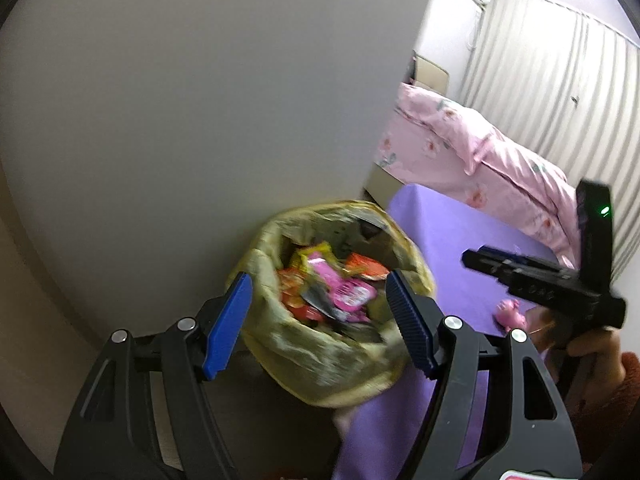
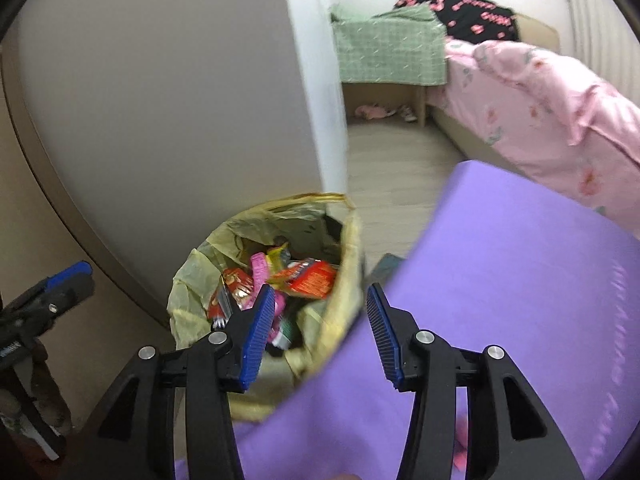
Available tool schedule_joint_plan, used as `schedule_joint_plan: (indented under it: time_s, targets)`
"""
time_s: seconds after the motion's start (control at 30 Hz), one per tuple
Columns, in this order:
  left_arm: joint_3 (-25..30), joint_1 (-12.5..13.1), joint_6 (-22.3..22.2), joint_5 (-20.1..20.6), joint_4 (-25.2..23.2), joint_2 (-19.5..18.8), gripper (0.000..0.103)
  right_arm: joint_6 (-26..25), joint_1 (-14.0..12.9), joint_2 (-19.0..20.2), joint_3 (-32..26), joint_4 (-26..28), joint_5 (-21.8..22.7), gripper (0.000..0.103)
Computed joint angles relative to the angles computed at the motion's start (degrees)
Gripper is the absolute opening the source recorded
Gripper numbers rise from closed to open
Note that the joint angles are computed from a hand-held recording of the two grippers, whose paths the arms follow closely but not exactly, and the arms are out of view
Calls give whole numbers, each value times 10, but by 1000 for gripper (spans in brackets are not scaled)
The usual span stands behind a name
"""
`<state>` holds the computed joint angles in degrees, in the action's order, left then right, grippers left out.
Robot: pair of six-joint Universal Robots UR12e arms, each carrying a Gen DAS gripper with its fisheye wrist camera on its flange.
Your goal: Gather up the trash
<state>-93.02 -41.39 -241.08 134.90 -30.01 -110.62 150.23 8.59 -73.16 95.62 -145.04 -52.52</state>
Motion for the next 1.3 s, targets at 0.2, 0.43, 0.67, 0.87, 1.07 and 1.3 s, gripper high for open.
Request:
schedule_joint_plan:
  time_s: [0.2, 0.43, 0.67, 0.87, 1.07, 1.3]
  targets:
    - [69, -32, 47, 2, -23, -38, 83, 13, -55, -66, 74, -51, 25, 45]
    - [157, -63, 86, 24, -96, -83, 83, 26, -114, -129, 150, -92, 19, 46]
    - [220, -82, 69, 59, -195, -112, 83, 64, -155, -160, 206, -160, 15, 46]
    - [253, -92, 67, 76, -236, -128, 83, 86, -176, -169, 229, -186, 35, 46]
    - [265, -94, 59, 83, -259, -132, 83, 107, -189, -169, 235, -198, 43, 46]
    - [268, -96, 45, 94, -273, -133, 83, 104, -191, -172, 238, -201, 47, 46]
